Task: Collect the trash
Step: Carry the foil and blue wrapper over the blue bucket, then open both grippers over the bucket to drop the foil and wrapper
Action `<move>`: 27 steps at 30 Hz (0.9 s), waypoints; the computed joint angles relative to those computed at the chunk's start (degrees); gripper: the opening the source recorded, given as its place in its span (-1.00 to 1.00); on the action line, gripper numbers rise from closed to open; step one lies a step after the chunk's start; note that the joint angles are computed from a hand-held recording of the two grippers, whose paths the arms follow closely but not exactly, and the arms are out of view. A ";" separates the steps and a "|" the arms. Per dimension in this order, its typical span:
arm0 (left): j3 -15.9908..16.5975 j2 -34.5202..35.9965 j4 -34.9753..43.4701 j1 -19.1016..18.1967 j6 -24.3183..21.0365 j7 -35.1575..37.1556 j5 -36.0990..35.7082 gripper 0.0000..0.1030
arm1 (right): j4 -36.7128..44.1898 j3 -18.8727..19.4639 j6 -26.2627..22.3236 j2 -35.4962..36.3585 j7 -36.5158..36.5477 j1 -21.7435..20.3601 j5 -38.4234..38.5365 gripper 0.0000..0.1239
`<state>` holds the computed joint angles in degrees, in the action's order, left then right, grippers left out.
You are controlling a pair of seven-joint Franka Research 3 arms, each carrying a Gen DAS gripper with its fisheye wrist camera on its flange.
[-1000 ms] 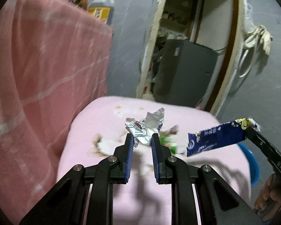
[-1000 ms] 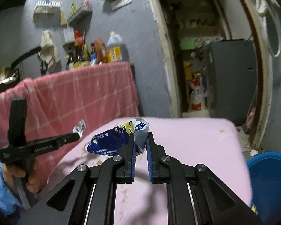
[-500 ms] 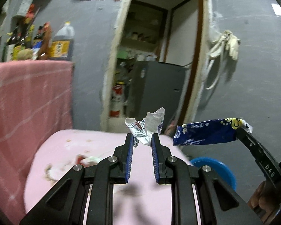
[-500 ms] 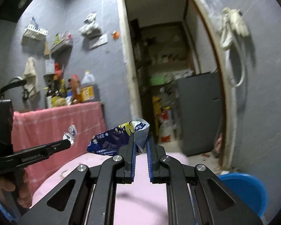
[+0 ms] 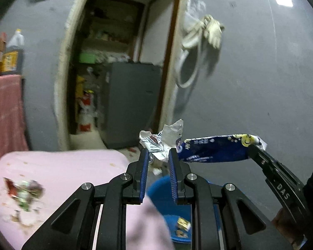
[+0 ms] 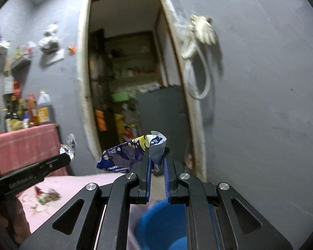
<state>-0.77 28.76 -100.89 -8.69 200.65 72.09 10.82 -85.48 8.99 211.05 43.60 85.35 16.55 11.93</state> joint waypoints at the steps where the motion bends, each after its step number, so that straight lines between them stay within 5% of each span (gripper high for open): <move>1: -2.42 1.44 2.19 1.69 -2.29 -0.67 1.87 -0.69 | 0.31 -0.85 -1.51 0.06 -0.23 0.28 1.77 -0.86; 5: -13.57 6.61 9.50 9.47 -11.88 -1.87 7.91 -0.69 | 0.93 -2.49 -6.76 0.27 -0.30 0.09 6.07 -0.86; 9: -21.06 11.26 14.96 13.56 -19.29 0.58 7.35 -0.69 | 1.74 -4.87 -11.71 0.73 -0.96 0.98 8.92 -0.85; 17: -20.52 19.49 27.66 9.85 -32.69 5.41 0.10 -0.68 | 4.56 -9.25 -21.19 2.23 0.17 3.12 11.68 -0.85; 23: -18.71 22.89 32.67 7.70 -37.71 7.83 -4.96 -0.60 | 7.76 -12.14 -27.10 3.96 3.78 4.53 10.39 -0.80; 27: -17.71 23.74 34.48 7.12 -39.44 9.31 -8.11 -0.46 | 9.47 -11.54 -28.95 4.76 5.21 3.82 8.27 -0.60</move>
<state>-18.47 52.50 -66.41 -1.57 161.21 81.40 2.71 -76.01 -2.55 182.10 48.35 90.56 20.37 20.21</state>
